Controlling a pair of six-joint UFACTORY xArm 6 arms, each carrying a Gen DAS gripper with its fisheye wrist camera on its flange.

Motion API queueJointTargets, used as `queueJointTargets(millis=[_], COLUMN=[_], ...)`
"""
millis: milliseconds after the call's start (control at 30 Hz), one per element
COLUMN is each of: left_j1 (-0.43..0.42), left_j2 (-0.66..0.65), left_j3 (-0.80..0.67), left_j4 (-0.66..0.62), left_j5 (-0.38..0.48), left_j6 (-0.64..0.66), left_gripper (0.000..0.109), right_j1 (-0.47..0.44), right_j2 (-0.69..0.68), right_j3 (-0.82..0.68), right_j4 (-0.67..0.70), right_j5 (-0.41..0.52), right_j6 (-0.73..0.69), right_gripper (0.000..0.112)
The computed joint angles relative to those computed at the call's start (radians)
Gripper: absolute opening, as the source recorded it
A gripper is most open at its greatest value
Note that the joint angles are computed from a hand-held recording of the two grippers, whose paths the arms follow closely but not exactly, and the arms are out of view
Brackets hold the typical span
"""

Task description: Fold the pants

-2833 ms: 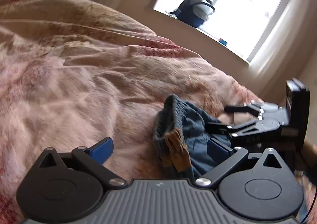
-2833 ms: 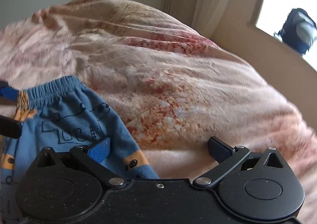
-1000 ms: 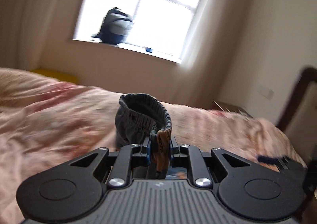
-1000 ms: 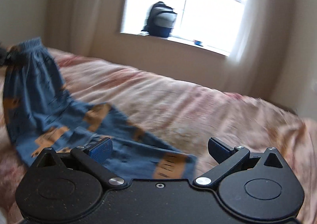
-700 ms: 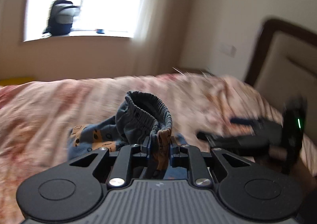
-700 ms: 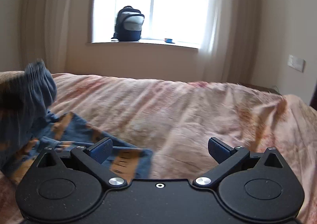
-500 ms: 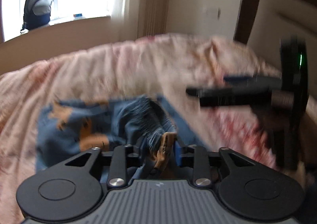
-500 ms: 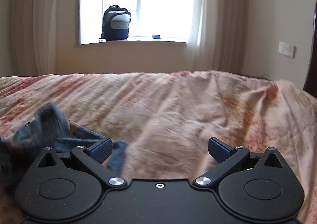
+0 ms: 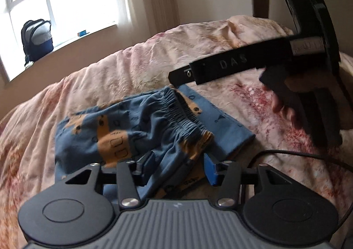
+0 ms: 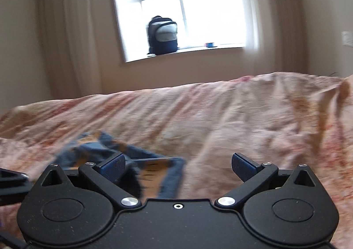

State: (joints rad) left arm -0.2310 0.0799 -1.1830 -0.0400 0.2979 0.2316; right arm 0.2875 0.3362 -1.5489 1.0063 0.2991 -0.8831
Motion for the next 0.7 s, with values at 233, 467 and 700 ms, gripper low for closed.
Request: queueJointTargets(millis=[233, 467, 700], left_j1=[0.003, 0.004, 0.003], left_j2=[-0.017, -0.015, -0.019], left_j3=[0.017, 0.019, 0.032], left_j4=[0.013, 0.005, 0.121], left_j5=[0.006, -0.004, -0.021], left_j6=[-0.016, -0.002, -0.071], left_gripper=[0.037, 0.021, 0.006], right_j1=[-0.002, -0.004, -0.012], right_j2=[0.031, 0.039, 0.056], right_j3=[-0.047, -0.058, -0.069], right_j4=[0.147, 0.143, 0.075], right_j5=[0.128, 0.174, 0.199], right_j6=[-0.089, -0.070, 0.023], right_gripper=[0.098, 0.064, 0.035])
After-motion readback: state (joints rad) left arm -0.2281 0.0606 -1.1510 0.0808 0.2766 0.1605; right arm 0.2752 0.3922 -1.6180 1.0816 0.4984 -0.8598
